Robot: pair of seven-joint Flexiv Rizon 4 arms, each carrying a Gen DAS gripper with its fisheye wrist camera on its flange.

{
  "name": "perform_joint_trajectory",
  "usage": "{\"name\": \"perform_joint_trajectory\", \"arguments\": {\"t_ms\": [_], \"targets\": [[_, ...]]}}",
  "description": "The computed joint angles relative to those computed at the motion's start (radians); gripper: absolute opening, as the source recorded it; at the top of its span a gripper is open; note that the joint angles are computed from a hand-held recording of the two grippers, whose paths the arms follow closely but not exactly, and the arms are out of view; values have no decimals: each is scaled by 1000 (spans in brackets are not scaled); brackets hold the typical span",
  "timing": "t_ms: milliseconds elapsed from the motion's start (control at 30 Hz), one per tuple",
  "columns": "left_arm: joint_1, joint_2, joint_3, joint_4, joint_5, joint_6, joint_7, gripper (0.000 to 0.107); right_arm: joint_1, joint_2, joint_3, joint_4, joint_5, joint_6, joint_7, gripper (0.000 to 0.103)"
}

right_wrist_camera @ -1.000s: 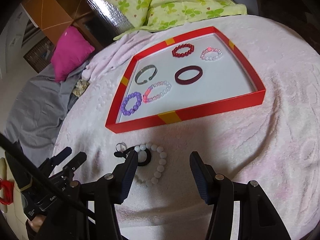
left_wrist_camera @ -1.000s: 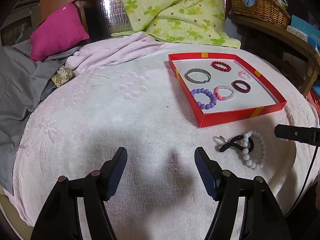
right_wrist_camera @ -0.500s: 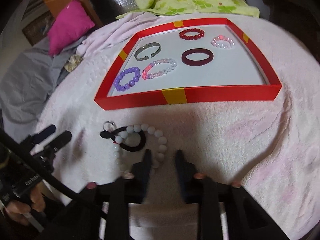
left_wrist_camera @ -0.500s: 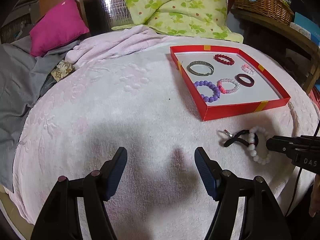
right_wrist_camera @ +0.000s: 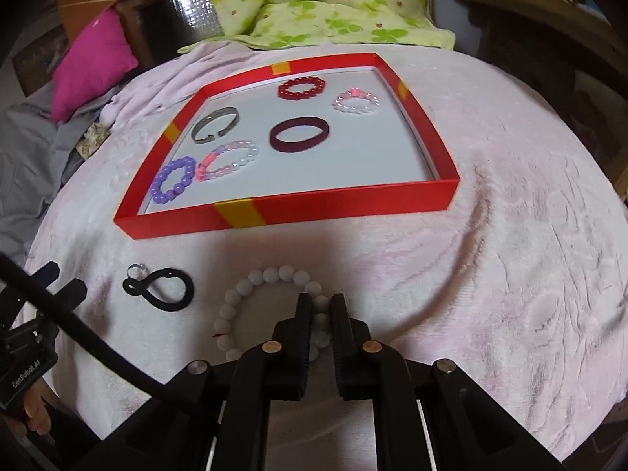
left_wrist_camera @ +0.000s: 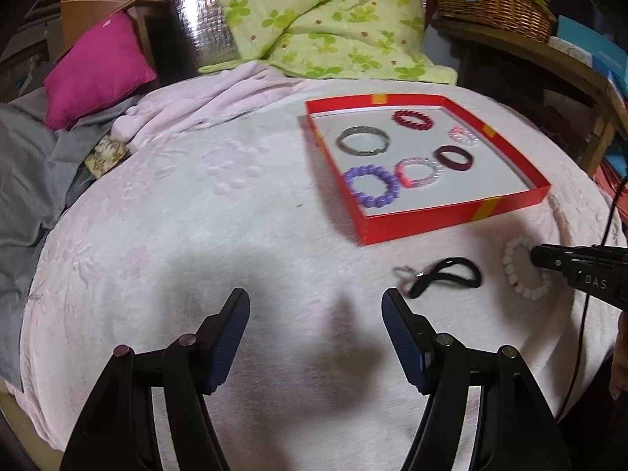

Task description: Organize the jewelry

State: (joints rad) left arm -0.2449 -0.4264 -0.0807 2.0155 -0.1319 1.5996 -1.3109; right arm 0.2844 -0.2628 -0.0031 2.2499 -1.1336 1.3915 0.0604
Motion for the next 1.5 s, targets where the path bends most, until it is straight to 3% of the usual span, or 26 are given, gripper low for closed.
{"name": "perform_joint_trajectory", "arguments": {"t_ms": [233, 400, 533, 900, 1100, 1167, 1200, 1500], "targets": [[175, -5, -267, 40, -54, 22, 135, 73, -8, -6, -10, 12, 25, 63, -7, 12], [207, -18, -334, 37, -97, -8, 178, 75, 2, -5, -20, 22, 61, 88, -29, 13], [276, -39, -439, 36, -171, -34, 213, 75, 12, -7, -36, 29, 90, 116, -42, 13], [244, -77, -437, -6, -279, -133, 271, 74, 53, -2, -78, 40, 110, 134, -58, 13], [289, -82, -502, 17, -346, -109, 328, 39, 54, -3, -82, 41, 98, 137, -48, 13], [298, -81, -515, 23, -359, -108, 339, 18, 56, -2, -87, 41, 88, 136, -42, 13], [306, -81, -524, 24, -367, -112, 346, 14, 57, -1, -88, 41, 81, 134, -37, 13], [340, -73, -571, 49, -407, -100, 394, 9, 36, -10, -134, 37, -91, 232, 100, 12]]}}
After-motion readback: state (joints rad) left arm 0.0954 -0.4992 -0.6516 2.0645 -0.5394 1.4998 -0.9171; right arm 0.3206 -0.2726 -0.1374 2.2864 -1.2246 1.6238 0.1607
